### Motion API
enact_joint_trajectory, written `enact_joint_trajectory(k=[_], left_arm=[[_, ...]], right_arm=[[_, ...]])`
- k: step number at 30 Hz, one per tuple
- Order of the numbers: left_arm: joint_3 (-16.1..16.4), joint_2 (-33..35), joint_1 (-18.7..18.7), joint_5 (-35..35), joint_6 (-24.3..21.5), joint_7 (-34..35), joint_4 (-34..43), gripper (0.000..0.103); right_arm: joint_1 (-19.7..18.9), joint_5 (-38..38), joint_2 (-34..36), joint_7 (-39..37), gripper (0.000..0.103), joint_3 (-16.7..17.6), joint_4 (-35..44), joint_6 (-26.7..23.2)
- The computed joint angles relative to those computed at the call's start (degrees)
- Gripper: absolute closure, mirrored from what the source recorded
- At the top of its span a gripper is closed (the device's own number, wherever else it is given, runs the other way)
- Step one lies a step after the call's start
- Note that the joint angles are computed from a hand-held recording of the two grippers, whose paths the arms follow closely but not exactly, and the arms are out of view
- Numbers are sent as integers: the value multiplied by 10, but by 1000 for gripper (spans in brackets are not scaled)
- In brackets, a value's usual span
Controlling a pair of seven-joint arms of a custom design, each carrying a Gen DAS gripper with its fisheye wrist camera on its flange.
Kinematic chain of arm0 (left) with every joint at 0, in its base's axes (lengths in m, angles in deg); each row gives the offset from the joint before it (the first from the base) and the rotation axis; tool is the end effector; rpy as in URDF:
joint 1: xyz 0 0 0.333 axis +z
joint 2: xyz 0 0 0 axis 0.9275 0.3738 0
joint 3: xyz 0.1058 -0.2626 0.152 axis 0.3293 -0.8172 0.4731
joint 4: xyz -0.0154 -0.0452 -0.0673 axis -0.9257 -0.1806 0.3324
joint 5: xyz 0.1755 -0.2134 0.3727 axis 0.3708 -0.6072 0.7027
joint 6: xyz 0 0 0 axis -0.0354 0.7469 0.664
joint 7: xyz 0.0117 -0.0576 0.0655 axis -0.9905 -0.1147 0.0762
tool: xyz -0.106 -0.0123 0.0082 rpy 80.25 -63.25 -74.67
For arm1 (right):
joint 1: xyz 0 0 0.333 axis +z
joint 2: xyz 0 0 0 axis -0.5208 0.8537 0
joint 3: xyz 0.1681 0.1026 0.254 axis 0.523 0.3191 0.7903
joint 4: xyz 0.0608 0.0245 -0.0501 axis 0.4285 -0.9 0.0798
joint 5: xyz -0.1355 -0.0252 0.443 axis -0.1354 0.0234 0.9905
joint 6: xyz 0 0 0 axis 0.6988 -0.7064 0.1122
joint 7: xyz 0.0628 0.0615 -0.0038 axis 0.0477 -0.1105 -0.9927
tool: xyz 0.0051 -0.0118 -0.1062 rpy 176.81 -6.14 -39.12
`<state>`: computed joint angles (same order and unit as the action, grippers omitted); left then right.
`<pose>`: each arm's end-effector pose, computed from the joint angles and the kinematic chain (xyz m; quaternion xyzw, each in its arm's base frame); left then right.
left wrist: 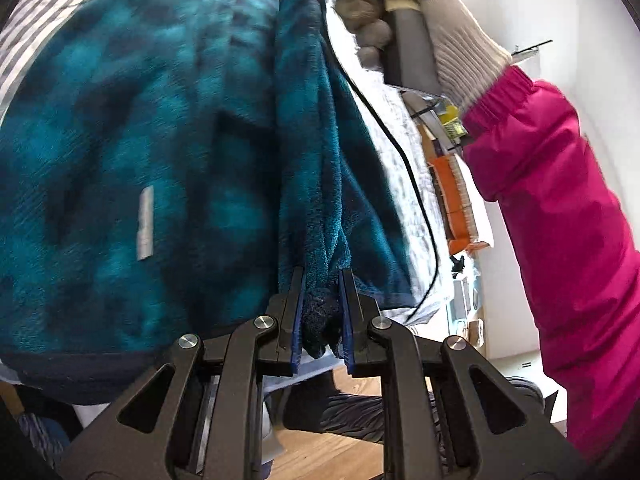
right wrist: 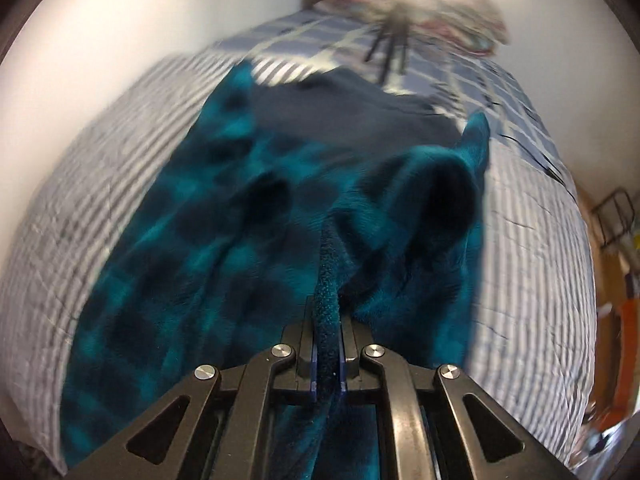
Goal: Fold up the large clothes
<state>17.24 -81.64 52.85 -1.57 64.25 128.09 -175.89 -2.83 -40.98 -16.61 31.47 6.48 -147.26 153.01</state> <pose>0.4029 -0.1448 0.2761 0.6120 -0.6629 0.3895 0.1851 0.6505 0.3459 0.3446 -0.7887 0.5711 -0.1870 0.1298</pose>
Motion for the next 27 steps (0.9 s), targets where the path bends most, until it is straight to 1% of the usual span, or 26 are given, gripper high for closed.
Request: enact_joint_trajectory(k=[3, 5, 6, 7, 8, 9, 10, 11, 13, 14, 15, 17, 18, 20, 22, 24, 25, 27], left_arm=[[-2, 1, 1, 6, 8, -6, -1, 90], [-5, -4, -2, 7, 16, -4, -4, 90], [-6, -7, -4, 8, 19, -4, -5, 90], [-5, -10, -6, 8, 19, -4, -7, 90], [-5, -13, -8, 9, 21, -5, -9, 90], [-6, -12, -10, 9, 24, -4, -8, 90], [-6, -9, -12, 9, 28, -2, -6, 90], [-9, -13, -15, 9, 33, -5, -6, 90], [-8, -26, -17, 13, 38, -8, -14, 90], [-7, -32, -20, 14, 40, -10, -17, 90], [-7, -38, -22, 17, 44, -12, -21, 90], [-4, -48, -26, 22, 53, -14, -26, 90], [-8, -53, -32, 21, 63, -23, -26, 90], [-2, -49, -34, 27, 67, -23, -23, 90], [-4, -51, -40, 31, 80, -30, -25, 90], [-8, -58, -48, 39, 95, -36, -29, 90], [-16, -56, -59, 33, 111, -35, -31, 90], [-23, -73, -71, 56, 131, -64, -42, 89]], right_arm=[[16, -17, 38, 9, 99, -5, 29, -15], [18, -16, 49, 10, 98, -7, 33, -12], [17, -12, 49, 8, 98, -7, 30, -3], [10, -1, 42, -2, 97, -3, 19, 17], [-2, 18, 32, -24, 90, 6, 5, 34], [-18, 50, 26, -55, 85, 22, -2, 44], [-53, 122, 6, -114, 74, 54, -28, 69], [-76, 178, -9, -157, 73, 75, -48, 92], [-141, 338, -67, -271, 73, 136, -119, 146], [-164, 411, -99, -321, 73, 157, -153, 161], [-168, 447, -125, -340, 73, 158, -182, 171], [-167, 491, -186, -353, 74, 147, -250, 176], [-161, 491, -209, -346, 74, 138, -277, 176], [-149, 503, -252, -348, 74, 122, -330, 166], [-127, 534, -292, -368, 74, 106, -382, 151], [-100, 561, -316, -391, 74, 89, -417, 139], [-85, 576, -324, -407, 74, 79, -430, 134], [-69, 572, -329, -417, 74, 70, -446, 114]])
